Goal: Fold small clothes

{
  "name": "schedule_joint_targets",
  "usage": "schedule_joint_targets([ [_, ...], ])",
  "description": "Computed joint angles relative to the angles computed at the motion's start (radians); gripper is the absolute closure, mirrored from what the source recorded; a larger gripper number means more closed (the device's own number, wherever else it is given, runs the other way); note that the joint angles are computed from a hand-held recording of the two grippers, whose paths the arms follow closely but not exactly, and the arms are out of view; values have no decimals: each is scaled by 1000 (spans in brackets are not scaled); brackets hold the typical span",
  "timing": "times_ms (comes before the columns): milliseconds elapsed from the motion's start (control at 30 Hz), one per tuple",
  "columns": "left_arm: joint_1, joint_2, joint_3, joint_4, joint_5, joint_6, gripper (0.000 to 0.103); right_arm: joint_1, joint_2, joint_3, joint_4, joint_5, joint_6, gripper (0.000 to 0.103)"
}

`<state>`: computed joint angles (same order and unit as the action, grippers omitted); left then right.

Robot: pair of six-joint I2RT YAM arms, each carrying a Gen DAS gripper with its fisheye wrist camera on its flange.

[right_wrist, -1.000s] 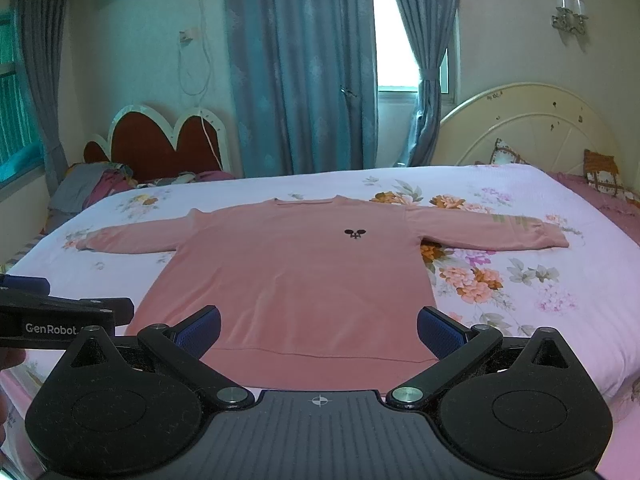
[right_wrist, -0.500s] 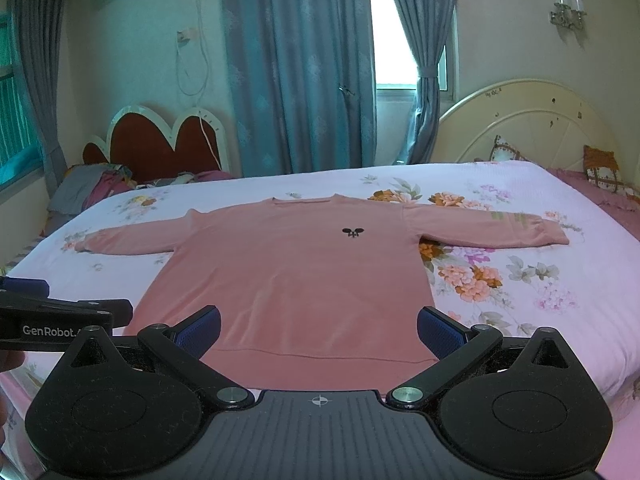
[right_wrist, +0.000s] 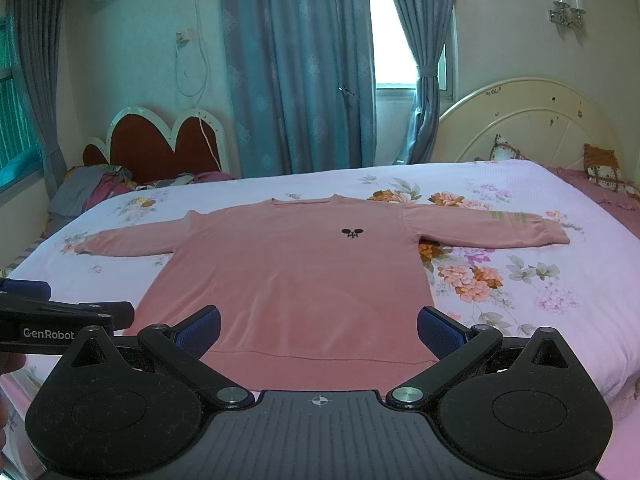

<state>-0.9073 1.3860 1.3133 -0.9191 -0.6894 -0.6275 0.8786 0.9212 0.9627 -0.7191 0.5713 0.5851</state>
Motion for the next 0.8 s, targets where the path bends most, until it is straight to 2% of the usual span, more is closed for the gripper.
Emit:
schedule_joint_targets([
  [800,12,14,-5,19,12,5,0,-41,18,-13,37,-39,-18,0],
])
